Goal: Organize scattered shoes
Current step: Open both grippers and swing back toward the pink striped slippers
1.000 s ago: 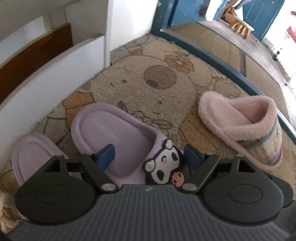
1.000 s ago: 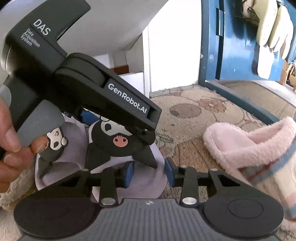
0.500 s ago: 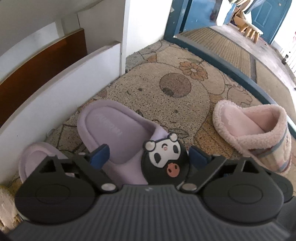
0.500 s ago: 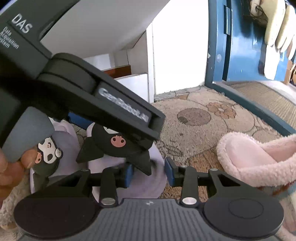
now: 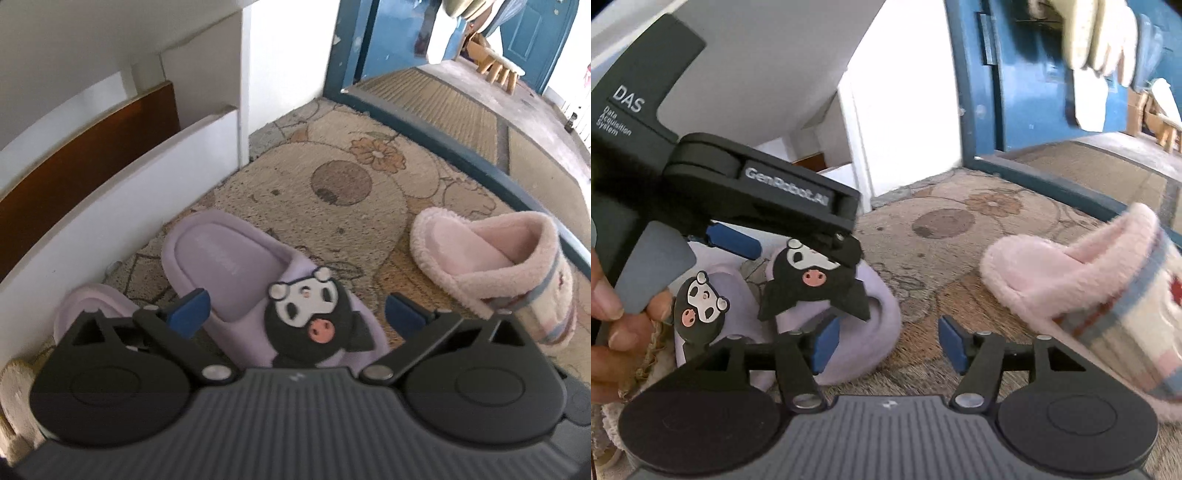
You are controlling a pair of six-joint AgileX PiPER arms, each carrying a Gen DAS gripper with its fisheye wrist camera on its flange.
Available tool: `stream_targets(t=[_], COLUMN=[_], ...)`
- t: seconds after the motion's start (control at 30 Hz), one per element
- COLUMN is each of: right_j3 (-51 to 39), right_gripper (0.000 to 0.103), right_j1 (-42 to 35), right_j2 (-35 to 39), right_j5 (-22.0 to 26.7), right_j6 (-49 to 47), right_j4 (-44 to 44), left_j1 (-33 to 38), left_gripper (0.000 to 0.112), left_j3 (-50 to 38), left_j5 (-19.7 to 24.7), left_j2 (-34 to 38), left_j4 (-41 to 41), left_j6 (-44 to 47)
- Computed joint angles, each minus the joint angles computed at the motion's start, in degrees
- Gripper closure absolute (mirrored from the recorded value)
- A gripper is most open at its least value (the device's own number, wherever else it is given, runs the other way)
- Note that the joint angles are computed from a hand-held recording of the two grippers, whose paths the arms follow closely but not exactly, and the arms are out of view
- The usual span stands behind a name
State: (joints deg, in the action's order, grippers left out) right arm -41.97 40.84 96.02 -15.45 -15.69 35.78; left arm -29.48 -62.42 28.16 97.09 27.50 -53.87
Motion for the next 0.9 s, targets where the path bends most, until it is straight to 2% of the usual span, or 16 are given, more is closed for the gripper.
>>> stream_targets(t=[0.23,0.37,0.5,0.73,0.9], right_j3=[10.84,16.38,19.65,22.76,23.81], right_gripper=[0.035,0.035,0.035,0.032,0.031], right_j1=[-3.10,-7.73,-11.58,-20.45,-25.78], right_j2=[-8.88,-13.66,-16.69,-19.63,-20.71], right_j5=[-1.73,-1.06,-0.42,1.91,2.61], right_j6=[-1.80,0.13,2.07,15.78,26.96], right_j4=[7.30,6.60,3.84,-14.77,-28.38], left_j1=[-4.44,-6.94,-9.50,-12.08,-14.50], left_gripper=[0.009,0.009,0.009,0.009,0.009], left_j3=[-4.30,-8.64,-12.87,-20.40,-27.96], left_j5=[-0.60,-1.25,-0.63,1.48,5.57], left_j2=[2.02,5.68,9.31,15.00,19.64], left_j4=[-3.32,-9.94,-9.94,-12.31,-11.38], left_j6=[3.50,9.88,10.36,14.59,17.56])
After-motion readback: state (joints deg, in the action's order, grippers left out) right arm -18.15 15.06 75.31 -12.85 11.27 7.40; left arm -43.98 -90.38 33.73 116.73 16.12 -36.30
